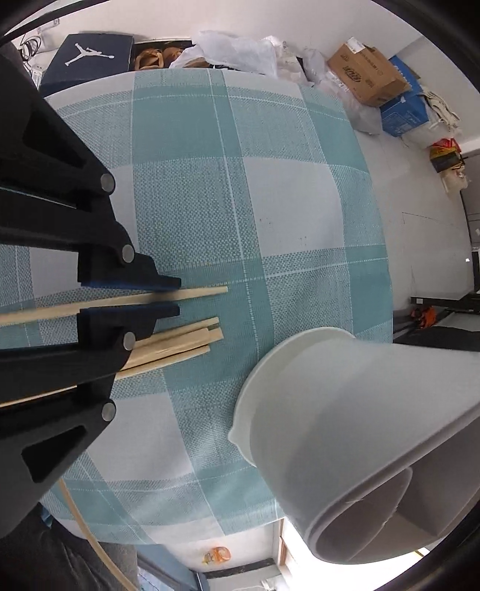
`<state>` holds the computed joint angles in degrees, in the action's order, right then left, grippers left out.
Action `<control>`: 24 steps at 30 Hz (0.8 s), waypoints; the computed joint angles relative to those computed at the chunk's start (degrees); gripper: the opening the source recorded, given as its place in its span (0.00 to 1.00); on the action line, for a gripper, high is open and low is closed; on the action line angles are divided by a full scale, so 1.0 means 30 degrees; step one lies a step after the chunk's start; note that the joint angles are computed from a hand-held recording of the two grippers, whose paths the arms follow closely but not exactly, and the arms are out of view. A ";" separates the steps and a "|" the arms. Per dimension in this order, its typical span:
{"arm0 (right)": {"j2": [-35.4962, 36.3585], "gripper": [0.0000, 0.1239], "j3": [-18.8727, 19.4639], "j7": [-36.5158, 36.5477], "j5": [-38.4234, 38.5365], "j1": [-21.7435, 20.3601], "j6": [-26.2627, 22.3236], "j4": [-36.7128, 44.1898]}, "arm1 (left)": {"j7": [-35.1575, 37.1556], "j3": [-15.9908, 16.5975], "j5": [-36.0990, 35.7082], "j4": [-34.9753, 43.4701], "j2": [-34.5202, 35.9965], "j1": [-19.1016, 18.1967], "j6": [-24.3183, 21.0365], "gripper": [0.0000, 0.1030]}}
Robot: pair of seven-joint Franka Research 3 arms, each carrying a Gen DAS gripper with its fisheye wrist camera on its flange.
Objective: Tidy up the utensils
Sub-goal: 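Raise the left chopstick toward the holder while the right gripper holds its chopstick above it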
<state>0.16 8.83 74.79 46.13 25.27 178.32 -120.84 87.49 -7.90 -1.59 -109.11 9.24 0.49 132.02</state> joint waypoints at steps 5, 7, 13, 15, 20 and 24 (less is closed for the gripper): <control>-0.0039 0.04 -0.0022 0.0882 -0.1281 0.0001 0.0226 -0.0209 | 0.0549 0.0093 -0.1571 -0.1626 -0.1129 0.0396 0.2282 0.02; -0.0094 0.04 -0.0007 0.1078 -0.1588 0.0031 0.0348 -0.0330 | 0.0868 0.0118 -0.2470 -0.2776 -0.2018 0.0441 0.4224 0.02; -0.0160 0.04 -0.0021 0.1831 -0.2532 0.0094 0.0656 -0.0622 | 0.2154 0.0683 -0.4914 -0.6041 -0.4898 -0.0172 0.9020 0.02; -0.0195 0.04 -0.0028 0.2257 -0.3067 0.0095 0.0710 -0.0733 | 0.2351 0.1059 -0.5439 -0.6810 -0.5626 -0.0630 1.0081 0.02; -0.0299 0.04 0.0078 0.1807 -0.3235 0.0331 0.1313 -0.0920 | 0.2273 0.1658 -0.5964 -0.7855 -0.6365 -0.1752 1.1750 0.02; -0.0583 0.04 0.0397 0.4943 -0.7087 -0.0076 0.2075 -0.1602 | 0.2812 0.2476 -0.6575 -0.8341 -0.6838 -0.2661 1.2568 0.02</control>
<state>-1.59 10.02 89.62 24.87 25.04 184.55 -125.65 95.92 -0.47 -21.32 -134.13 -11.28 -7.49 169.72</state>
